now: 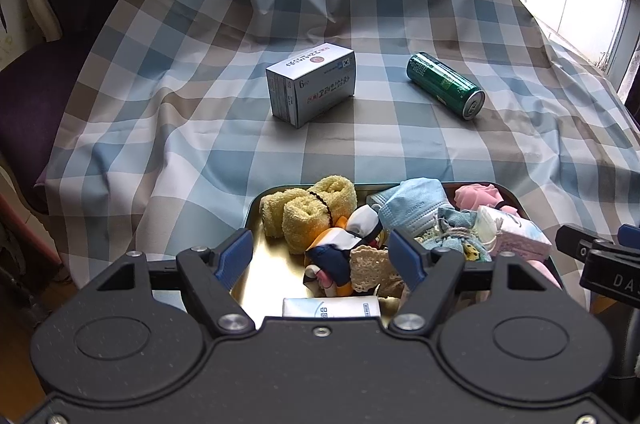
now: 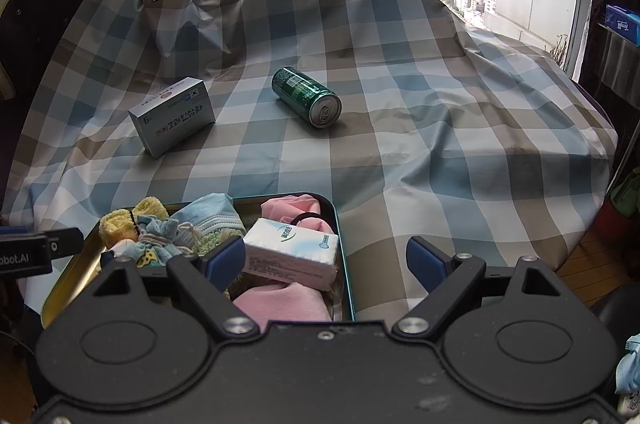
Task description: Organize soft objects
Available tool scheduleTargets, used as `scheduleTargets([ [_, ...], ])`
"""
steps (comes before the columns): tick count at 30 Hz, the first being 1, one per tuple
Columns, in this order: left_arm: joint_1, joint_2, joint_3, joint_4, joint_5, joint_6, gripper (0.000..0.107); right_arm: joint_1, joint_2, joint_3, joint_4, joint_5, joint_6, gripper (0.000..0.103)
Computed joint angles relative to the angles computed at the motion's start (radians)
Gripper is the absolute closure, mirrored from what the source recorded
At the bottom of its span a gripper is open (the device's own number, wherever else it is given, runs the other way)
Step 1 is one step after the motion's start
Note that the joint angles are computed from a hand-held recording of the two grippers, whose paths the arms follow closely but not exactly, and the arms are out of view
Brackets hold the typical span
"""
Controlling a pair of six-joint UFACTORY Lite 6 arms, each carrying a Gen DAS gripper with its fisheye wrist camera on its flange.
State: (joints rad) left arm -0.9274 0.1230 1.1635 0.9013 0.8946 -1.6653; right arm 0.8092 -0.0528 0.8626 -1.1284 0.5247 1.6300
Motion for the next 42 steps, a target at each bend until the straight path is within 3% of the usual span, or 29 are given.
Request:
scheduleTargets([
  [42,0.010,0.016,0.011,-0.021,0.004,0.024,0.036,0.005,0.005,-0.008,-0.005,-0.010,0.013,0.015],
])
